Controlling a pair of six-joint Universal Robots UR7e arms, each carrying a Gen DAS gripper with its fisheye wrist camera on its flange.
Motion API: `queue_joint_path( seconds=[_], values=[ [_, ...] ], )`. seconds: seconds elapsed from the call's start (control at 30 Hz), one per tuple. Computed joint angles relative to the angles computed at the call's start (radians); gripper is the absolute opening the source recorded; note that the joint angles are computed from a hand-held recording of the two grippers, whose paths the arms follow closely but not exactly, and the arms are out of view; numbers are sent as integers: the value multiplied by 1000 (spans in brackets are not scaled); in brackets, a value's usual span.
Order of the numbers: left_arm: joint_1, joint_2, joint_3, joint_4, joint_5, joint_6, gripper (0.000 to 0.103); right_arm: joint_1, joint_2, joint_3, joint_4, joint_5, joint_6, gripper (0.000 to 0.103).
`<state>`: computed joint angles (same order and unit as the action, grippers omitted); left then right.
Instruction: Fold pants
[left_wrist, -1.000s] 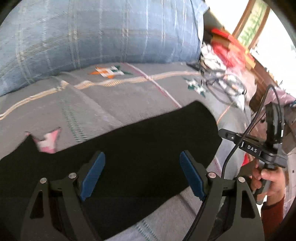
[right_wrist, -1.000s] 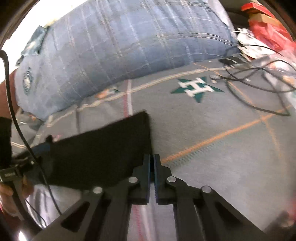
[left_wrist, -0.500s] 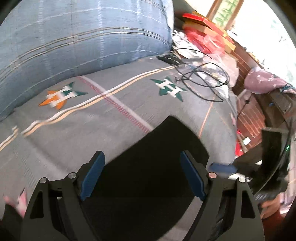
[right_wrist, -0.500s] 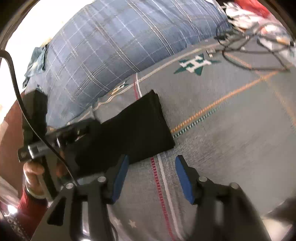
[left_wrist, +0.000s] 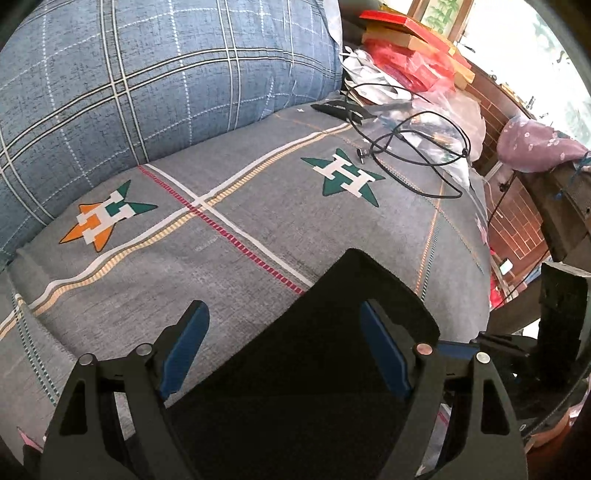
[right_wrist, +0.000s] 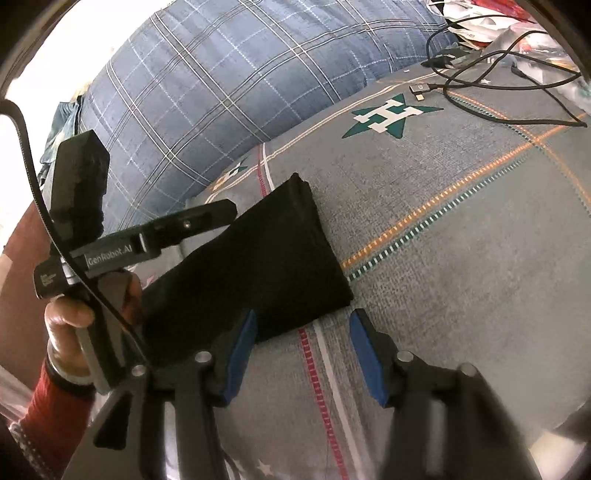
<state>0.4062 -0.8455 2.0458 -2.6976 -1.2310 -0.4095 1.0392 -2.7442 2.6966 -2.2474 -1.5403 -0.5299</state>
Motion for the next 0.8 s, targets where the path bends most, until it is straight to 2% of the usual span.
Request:
queue_joint_path(
  seconds=[0.2,0.4,0.43,0.47,0.63,0.7,0.8],
  values=[
    [16,28,-40,13,-37,48,84,-58,-37,-1,43,54,-42,55],
    [60,79,-119,70,-145,88,84,-109,-62,6,57,116,-70,55],
    [65,91,-134,83,-157,98,84,-132,-75,7,69,139,-84,55],
    [67,97,-143,94,-165,104,84,-168,-95,7,95,176,-140,55],
    [84,118,-172,102,-244,146,84,-261,-159,23,141,284,-183,58],
    [93,122,-176,94,-284,160,84,-266,-160,33,122,297,-180,58],
    [89,128,-176,87,-284,185,82,-248,-151,52,69,296,-162,57]
  ],
)
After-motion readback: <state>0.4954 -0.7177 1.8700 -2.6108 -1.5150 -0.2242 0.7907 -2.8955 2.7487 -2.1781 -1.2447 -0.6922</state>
